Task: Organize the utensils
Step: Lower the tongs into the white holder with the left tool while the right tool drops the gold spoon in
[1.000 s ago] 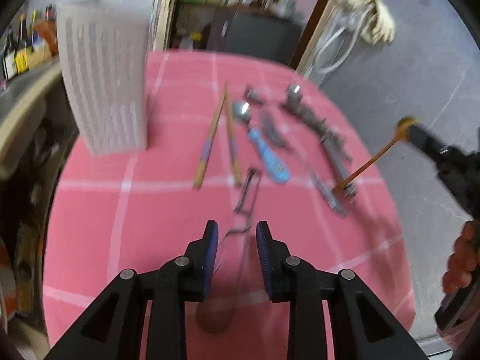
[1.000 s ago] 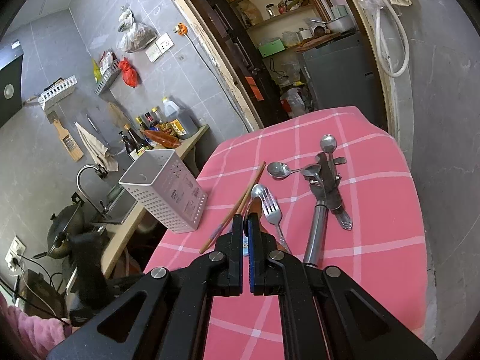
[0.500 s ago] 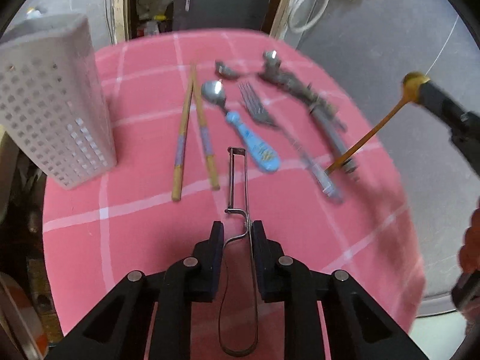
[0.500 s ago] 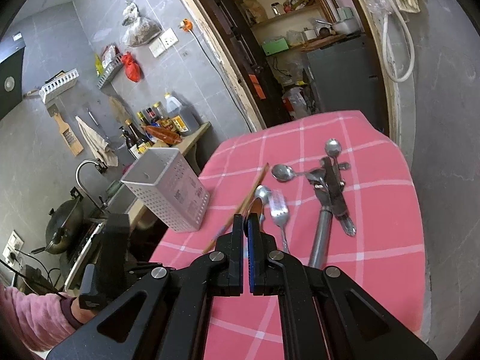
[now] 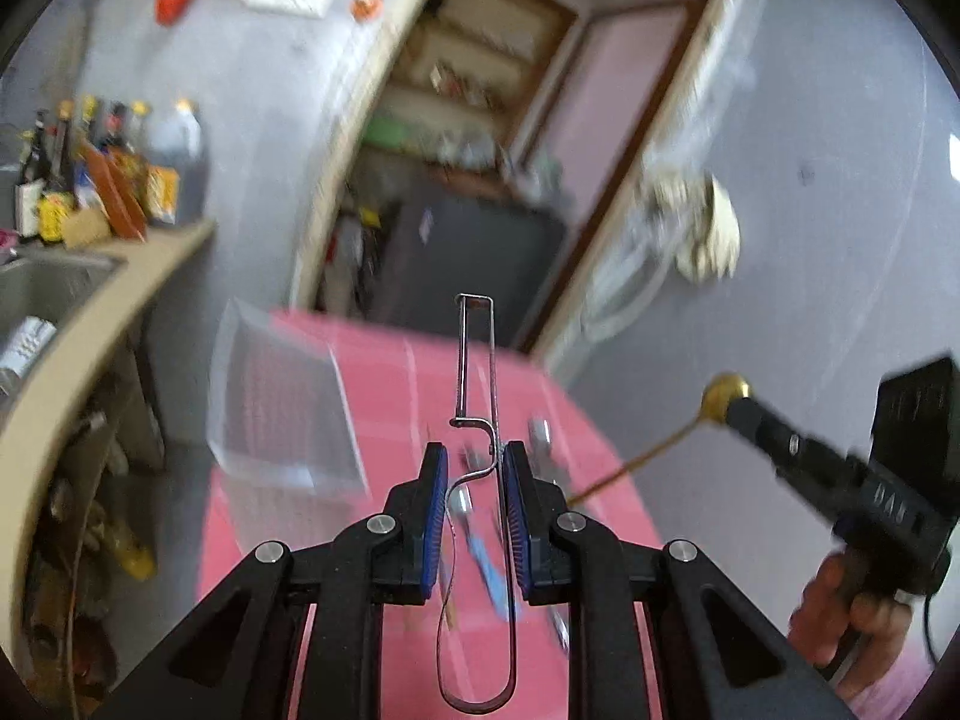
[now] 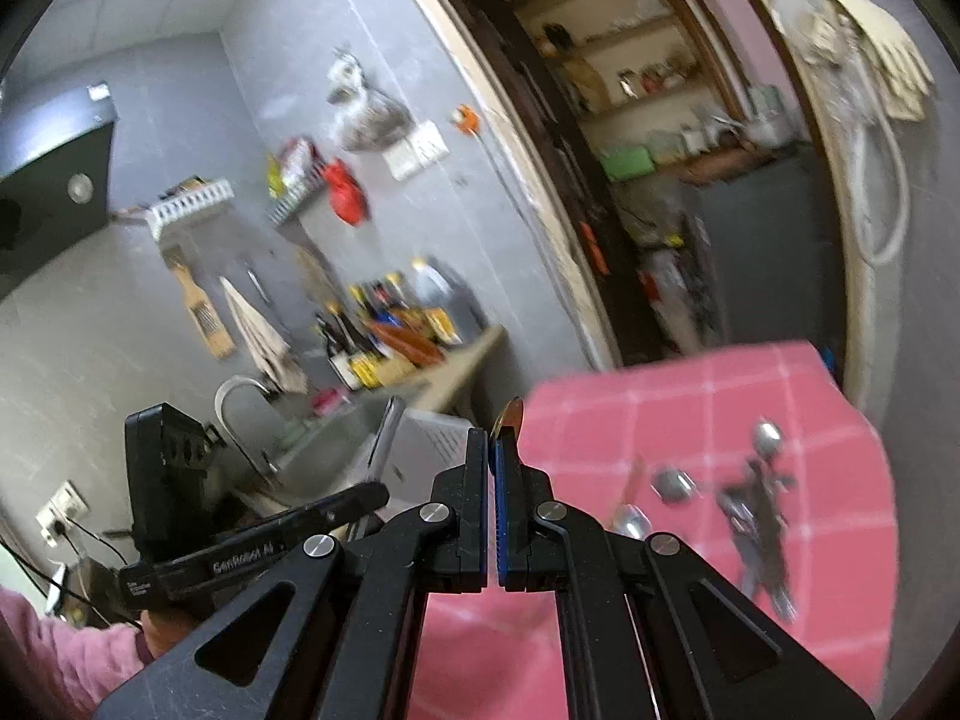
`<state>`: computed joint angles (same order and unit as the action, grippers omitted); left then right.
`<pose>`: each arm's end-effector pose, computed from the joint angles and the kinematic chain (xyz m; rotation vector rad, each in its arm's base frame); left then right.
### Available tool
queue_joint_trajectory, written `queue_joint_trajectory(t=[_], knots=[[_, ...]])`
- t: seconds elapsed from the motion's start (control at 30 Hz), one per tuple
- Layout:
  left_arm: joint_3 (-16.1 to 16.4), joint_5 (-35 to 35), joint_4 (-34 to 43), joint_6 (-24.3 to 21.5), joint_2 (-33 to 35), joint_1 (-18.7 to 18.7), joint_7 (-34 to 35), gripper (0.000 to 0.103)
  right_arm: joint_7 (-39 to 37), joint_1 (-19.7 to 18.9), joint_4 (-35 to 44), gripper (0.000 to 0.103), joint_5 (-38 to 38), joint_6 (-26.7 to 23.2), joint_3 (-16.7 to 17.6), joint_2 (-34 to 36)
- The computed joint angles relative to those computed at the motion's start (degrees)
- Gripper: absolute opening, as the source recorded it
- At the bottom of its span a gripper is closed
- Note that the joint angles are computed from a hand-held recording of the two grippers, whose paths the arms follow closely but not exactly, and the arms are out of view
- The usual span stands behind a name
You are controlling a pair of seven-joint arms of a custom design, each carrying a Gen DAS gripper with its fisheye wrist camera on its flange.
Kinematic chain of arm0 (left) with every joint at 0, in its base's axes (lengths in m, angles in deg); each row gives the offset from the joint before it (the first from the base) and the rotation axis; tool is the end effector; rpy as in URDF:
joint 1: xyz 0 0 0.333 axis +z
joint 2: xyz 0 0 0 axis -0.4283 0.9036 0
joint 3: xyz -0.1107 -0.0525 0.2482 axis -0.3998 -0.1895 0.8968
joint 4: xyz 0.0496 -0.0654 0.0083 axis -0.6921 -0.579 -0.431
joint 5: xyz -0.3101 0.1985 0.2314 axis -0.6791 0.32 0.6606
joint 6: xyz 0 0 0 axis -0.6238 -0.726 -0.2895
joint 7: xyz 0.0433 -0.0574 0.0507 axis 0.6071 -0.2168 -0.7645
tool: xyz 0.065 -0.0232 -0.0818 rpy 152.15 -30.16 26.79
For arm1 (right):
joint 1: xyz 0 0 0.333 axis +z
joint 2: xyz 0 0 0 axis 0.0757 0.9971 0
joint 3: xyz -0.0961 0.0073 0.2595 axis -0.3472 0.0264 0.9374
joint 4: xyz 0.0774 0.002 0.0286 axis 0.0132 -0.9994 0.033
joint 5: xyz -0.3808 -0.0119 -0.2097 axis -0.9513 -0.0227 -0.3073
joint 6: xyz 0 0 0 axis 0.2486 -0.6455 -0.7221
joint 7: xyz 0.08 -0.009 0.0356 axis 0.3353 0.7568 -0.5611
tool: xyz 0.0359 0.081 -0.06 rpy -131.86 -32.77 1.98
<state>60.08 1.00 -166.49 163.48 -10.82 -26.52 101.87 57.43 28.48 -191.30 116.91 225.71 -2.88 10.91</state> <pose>0.4402 -0.1857 0.6730 -1.9458 1.2556 -1.2149 0.5449 0.2652 0.6649 -1.6419 0.9069 -0.0363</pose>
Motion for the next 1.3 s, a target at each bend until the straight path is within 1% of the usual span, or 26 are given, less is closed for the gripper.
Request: queue_joint_trajectory(t=[0.07,0.17,0.2,0.3,0.37,0.43,0.5,0.6,0.9,1.13,1.23,1.3], knots=[[-0.6,2.3,0.9,1.9,-0.2,3.5,-1.9,0.018,-1.3,0.6,4.5,0.002,2.1,-0.5,0.4,3.2],[-0.9,4.6,1.9,5.5,1.2,7.7,-4.4,0.018,-1.5,0.4,10.2,0.002,3.1,-1.4,2.0,7.5],[-0.3,4.9,1.3,6.8,0.7,8.4,-4.8,0.018,-1.2,0.3,12.6,0.002,3.2,-1.8,2.7,9.4],[0.1,5.1,1.2,11.7,2.7,10.7,-6.2,0.018,0.8,-0.4,18.3,0.002,2.1,-3.4,4.8,14.4],[0.5,4.6,0.5,14.4,3.6,11.6,-6.6,0.018,2.6,-0.9,21.6,0.002,0.9,-4.6,6.2,17.6],[2.0,2.7,-0.7,17.9,4.6,11.1,-6.1,0.018,3.6,-1.5,23.2,0.002,-0.1,-5.3,7.5,19.5],[2.3,1.4,-1.1,20.0,6.0,11.4,-5.4,0.018,4.2,-1.9,23.3,0.002,-1.6,-5.6,8.5,20.5],[1.8,-0.1,-2.0,21.9,7.1,12.2,-4.4,0.018,6.2,-2.1,24.1,0.002,-4.5,-6.6,9.4,22.3],[-0.1,-2.1,-5.2,22.4,6.7,13.1,-2.2,0.019,10.8,-2.2,22.5,0.003,-11.0,-6.5,10.5,23.7],[3.8,-5.2,-7.8,21.6,4.8,8.5,2.4,0.020,13.6,-1.8,20.6,0.005,-14.7,-5.5,10.6,23.1],[3.9,-5.7,-8.2,20.3,3.7,7.9,4.4,0.024,13.0,-1.9,18.5,0.013,-14.5,-4.1,10.6,21.5],[3.3,-5.9,-8.4,19.4,2.8,8.2,4.6,0.025,12.7,-1.9,17.1,0.022,-14.2,-2.6,10.4,20.2]])
